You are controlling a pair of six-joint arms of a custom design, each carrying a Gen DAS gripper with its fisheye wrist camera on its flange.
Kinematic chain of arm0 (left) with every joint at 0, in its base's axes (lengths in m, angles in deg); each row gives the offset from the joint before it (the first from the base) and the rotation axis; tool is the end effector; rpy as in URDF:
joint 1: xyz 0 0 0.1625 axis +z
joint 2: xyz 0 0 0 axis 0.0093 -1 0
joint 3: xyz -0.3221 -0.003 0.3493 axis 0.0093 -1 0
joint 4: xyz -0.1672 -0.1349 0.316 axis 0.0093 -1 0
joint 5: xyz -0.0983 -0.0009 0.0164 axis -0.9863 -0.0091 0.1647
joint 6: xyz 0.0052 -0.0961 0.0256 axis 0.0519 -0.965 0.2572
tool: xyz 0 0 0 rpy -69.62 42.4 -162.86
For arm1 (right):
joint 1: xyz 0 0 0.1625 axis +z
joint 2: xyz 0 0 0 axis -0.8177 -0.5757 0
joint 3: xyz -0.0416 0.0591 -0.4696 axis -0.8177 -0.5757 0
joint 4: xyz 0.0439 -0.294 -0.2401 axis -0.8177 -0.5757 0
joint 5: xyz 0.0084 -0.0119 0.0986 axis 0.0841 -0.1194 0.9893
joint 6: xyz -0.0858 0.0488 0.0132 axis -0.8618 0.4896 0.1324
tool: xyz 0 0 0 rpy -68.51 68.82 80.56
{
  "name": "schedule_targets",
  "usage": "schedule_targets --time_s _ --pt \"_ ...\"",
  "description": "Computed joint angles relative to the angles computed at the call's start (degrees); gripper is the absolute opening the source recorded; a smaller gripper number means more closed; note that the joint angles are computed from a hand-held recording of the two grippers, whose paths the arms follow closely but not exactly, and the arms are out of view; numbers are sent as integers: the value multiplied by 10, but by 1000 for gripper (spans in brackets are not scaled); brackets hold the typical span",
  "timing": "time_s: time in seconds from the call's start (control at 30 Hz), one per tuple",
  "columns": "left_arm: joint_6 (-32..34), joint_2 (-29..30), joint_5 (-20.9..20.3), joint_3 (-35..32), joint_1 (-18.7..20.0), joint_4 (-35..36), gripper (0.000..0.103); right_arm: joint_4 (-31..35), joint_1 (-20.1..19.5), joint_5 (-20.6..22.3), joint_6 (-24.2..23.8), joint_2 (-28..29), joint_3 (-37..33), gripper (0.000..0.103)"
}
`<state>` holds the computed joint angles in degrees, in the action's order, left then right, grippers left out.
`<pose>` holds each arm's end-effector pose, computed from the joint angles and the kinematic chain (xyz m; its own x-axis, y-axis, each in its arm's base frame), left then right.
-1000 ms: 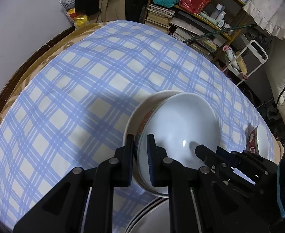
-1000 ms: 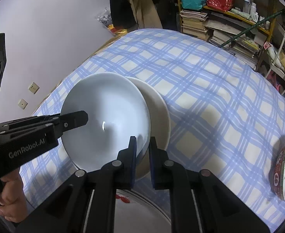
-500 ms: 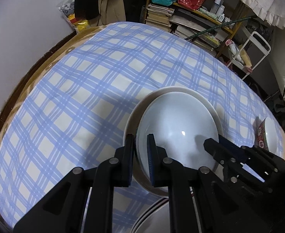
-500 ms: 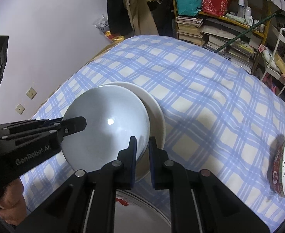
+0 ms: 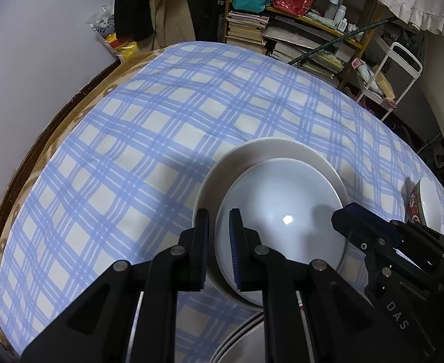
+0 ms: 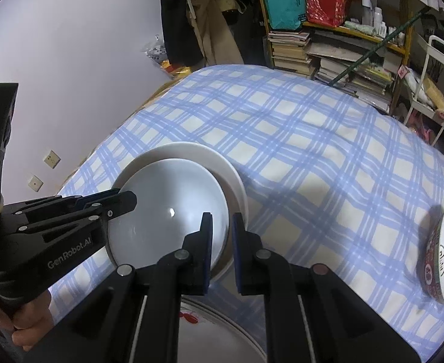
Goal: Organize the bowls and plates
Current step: 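Lower the second bowl into the first bowl with both grippers, then open both grippers and move them to the white bowl with red logo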
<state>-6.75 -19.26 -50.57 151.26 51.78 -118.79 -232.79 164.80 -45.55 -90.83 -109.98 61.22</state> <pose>-0.0789 -0.4529 0.1977 -0.7273 -0.2439 -0.6416 0.1592 0.8493 -0.5033 0.2793 -0.4812 -0.0208 -0.7862 -0.4574 0.4155 -0.5771 0.7838 -0.2292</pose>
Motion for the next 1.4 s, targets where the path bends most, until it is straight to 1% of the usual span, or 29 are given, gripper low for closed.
schedule_targets --time_s 0.1,0.17,0.27,0.37,0.43,0.47,0.53,0.57,0.6,0.63,0.67,0.7,0.73,0.77,0.8,0.83,0.87,0.9,0.93,0.97,1.03,1.07,1.13,1.17,1.27,1.37,1.4 --pt "1 -2 7 2 -5 0 14 7 1 -1 11 -3 0 14" --pt "-12 -9 0 -4 -8 20 17 12 2 -1 16 -8 2 14" --pt "-15 -17 -5 -2 -18 17 19 14 1 1 19 -18 8 14" --pt "-36 -22 7 -4 -32 51 22 14 -1 1 29 -33 15 14" --pt "-56 -28 -3 -7 -39 76 29 27 -7 12 48 -50 19 16" --pt "-67 -30 -11 -10 -42 91 30 40 -10 19 60 -59 20 17" --pt "-87 -30 -6 -18 -53 134 32 60 -15 26 80 -78 22 26" --pt "-102 -29 5 -23 -62 161 33 57 -15 21 82 -86 26 28" --pt "-111 -28 12 -26 -68 176 39 51 -15 17 81 -92 30 33" --pt "-116 -27 16 -29 -74 182 44 48 -15 13 77 -101 34 40" --pt "-118 -26 19 -31 -80 180 46 48 -15 7 72 -108 37 45" --pt "-121 -24 22 -34 -86 182 48 48 -15 -1 66 -115 39 52" --pt "-124 -21 23 -39 -90 184 51 48 -13 -18 60 -123 41 57" --pt "-124 -16 24 -44 -94 184 52 48 -11 -32 53 -130 43 58" --pt "-125 -11 25 -51 -98 188 56 46 -9 -47 48 -136 45 63" --pt "-127 -3 25 -61 -103 195 67 44 -9 -61 45 -143 46 69" --pt "-128 3 24 -68 -105 199 74 43 -9 -71 44 -149 48 73" --pt "-129 10 26 -75 -109 201 81 40 -11 -78 44 -158 51 81" --pt "-129 15 29 -79 -113 198 81 34 -13 -84 45 -166 55 87" --pt "-128 23 35 -83 -119 194 81 24 -17 -85 42 -177 61 89" --pt "-124 38 44 -93 -129 189 81 7 -24 -92 34 -191 69 99" --pt "-118 44 45 -95 -132 179 81 -7 -27 -104 28 -196 73 102" --pt "-94 59 37 -100 -136 143 82 -33 -35 -126 24 -203 84 103" --pt "-80 68 32 -103 -137 125 82 -34 -43 -126 29 -212 89 103" --pt "-37 97 19 -108 -140 57 82 -32 -73 -110 46 -236 105 103" --pt "-24 130 19 -120 -143 35 82 -53 -100 -104 43 -246 122 103" --pt "-21 142 15 -126 -144 32 82 -49 -110 -104 46 -249 125 103"
